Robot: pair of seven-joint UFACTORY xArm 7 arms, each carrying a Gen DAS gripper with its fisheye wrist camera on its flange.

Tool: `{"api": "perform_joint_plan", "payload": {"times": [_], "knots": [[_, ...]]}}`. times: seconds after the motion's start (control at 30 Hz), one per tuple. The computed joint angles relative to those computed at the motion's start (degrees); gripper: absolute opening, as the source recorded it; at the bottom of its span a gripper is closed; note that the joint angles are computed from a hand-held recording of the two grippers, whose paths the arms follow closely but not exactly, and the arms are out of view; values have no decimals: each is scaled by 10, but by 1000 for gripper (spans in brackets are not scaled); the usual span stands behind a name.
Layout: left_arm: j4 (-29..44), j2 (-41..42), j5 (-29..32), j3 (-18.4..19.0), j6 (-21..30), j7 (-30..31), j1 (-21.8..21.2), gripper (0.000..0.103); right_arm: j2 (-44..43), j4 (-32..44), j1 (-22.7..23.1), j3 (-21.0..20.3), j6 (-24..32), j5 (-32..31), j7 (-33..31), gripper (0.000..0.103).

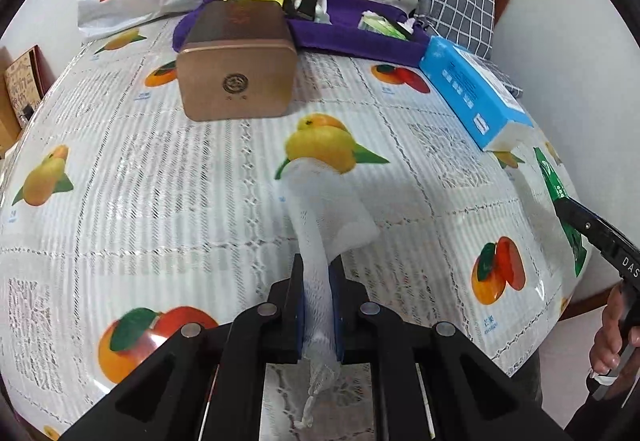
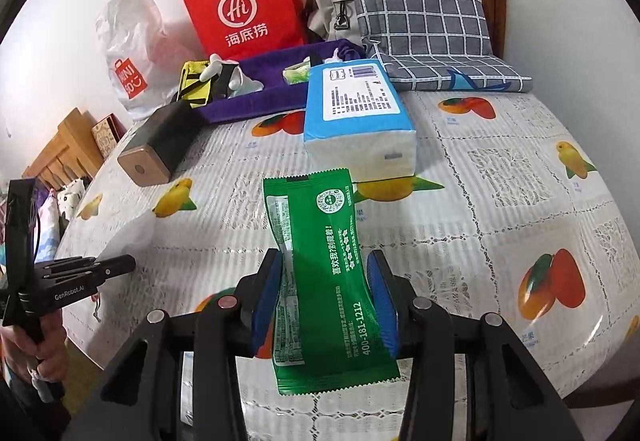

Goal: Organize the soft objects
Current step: 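Carry the green tissue pack and white mesh bag up to the purple cloth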

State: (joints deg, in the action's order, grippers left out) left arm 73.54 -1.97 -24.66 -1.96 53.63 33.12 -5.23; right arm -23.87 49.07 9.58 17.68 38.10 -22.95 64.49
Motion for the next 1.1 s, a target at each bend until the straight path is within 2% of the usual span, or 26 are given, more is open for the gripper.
{"api": "perform_joint_plan", "payload": {"times": [0.53,0.67,0.93,1.1], "knots": [[37,-4,-53,13,26,32,19,10,-1,45,-11,17,21,-35,44,44],[61,-4,-57,16,32,26,22,10,-5,48,-8,8,8,-26,42,44],[107,4,-67,14,53,7,26,10,-8,79,-17,6,21,-26,21,44],[129,5,-68,10,49,-3,22,10,-5,104,-22,3,29,-28,-4,44]]}}
